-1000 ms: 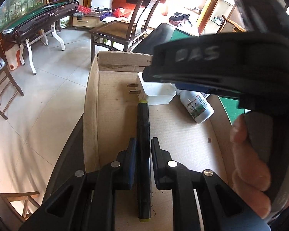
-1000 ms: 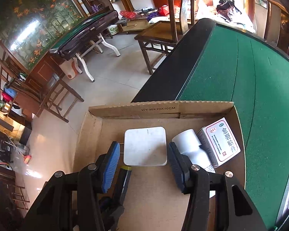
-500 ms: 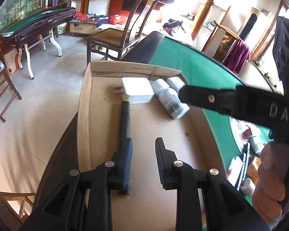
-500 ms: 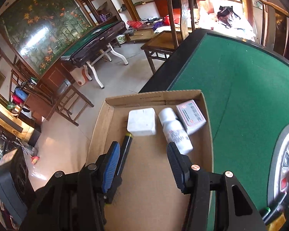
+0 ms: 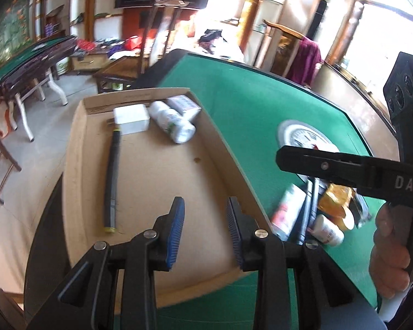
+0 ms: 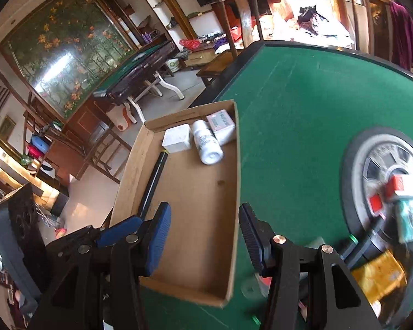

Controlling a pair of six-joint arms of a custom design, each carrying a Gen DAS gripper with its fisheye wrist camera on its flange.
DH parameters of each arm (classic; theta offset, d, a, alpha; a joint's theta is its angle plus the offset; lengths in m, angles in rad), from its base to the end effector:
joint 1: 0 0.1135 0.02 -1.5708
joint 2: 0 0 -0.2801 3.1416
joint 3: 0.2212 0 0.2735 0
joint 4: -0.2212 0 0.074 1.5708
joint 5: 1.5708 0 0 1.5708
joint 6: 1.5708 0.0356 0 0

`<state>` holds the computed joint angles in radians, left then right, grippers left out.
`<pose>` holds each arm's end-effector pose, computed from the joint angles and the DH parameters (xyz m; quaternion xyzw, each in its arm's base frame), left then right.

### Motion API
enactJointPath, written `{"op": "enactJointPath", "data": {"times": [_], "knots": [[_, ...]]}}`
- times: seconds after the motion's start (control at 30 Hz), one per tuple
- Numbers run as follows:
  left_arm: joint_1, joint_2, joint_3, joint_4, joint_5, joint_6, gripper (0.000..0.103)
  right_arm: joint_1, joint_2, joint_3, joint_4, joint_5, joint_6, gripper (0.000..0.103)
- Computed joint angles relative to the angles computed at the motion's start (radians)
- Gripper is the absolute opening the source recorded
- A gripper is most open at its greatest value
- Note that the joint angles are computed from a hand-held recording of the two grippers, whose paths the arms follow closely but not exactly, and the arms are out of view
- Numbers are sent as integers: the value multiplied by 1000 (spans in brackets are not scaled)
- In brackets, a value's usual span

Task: Organize objects
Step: 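Withdraw both grippers from the cardboard box back over the pile, then grasp the white medicine bottle with the left gripper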

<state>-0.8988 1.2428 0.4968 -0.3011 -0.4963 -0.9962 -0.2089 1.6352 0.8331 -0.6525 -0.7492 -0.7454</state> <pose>0.1497 -0.1609 0.1504 -0.1091 0.9321 -0.0653 0.3391 0.2772 -0.0340 0.1435 -0.2667 0.8902 0.2997 0.2158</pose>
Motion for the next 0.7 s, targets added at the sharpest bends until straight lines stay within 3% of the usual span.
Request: {"op": "enactJointPath", "data": {"times": [0.2, 0.33, 0.53, 0.7], "knots": [[-142, 196, 131, 39, -28, 38, 31, -336, 124, 112, -255, -47, -373, 56], [-188, 337, 234, 63, -11, 84, 32, -505, 260, 228, -365, -43, -528, 56], [-194, 528, 377, 75, 69, 121, 32, -643, 457, 413, -431, -41, -609, 56], [-169, 560, 383, 137, 187, -17, 35, -658, 564, 558, -522, -56, -564, 56]]}}
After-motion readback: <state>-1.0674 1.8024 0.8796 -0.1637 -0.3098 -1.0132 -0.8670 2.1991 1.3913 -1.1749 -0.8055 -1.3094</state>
